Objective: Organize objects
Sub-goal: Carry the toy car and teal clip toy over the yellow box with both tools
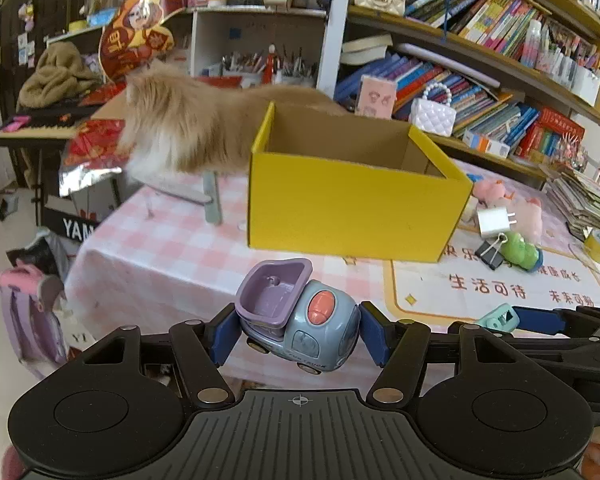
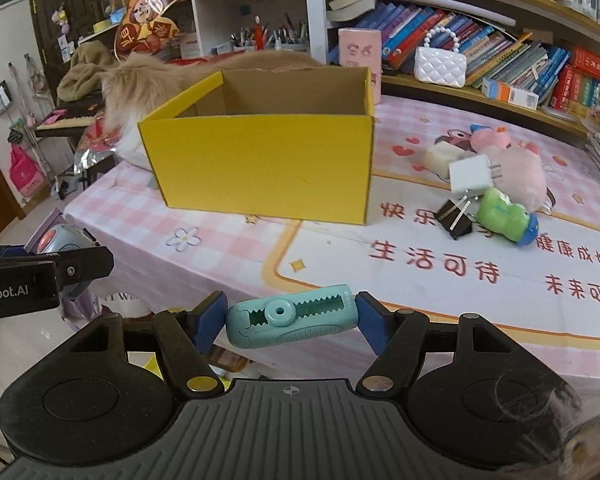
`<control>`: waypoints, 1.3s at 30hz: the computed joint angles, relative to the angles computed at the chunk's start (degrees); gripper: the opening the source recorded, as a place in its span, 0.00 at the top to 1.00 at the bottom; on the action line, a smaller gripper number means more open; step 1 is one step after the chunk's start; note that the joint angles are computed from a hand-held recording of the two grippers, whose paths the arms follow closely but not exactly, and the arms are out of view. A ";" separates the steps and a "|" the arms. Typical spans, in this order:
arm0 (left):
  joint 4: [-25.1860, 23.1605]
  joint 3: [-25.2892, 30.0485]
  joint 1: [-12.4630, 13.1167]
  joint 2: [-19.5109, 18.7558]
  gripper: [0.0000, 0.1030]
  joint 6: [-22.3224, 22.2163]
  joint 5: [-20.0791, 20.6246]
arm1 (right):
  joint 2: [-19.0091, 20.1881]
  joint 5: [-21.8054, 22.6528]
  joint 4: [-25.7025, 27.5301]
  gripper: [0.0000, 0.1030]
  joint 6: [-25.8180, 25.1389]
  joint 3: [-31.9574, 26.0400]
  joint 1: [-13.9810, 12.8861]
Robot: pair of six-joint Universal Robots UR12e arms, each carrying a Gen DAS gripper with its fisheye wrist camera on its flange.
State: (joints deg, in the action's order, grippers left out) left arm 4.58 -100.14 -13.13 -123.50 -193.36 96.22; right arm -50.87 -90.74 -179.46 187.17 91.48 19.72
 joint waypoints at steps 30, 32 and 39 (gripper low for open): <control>4.43 16.19 1.62 -7.17 0.39 1.24 -1.85 | 8.64 1.57 -0.72 0.35 -4.99 -19.86 -1.57; 3.03 18.35 1.57 -8.41 0.39 1.30 -1.46 | 9.80 2.24 0.32 0.35 -6.18 -21.89 -1.85; -2.81 24.67 1.22 -12.02 0.39 1.54 0.41 | 13.84 4.69 6.18 0.35 -10.10 -29.04 -2.97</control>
State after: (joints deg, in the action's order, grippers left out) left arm 1.77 -75.47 -11.91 -135.52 -191.82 96.63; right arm -37.03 -86.05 -173.28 177.06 62.44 16.75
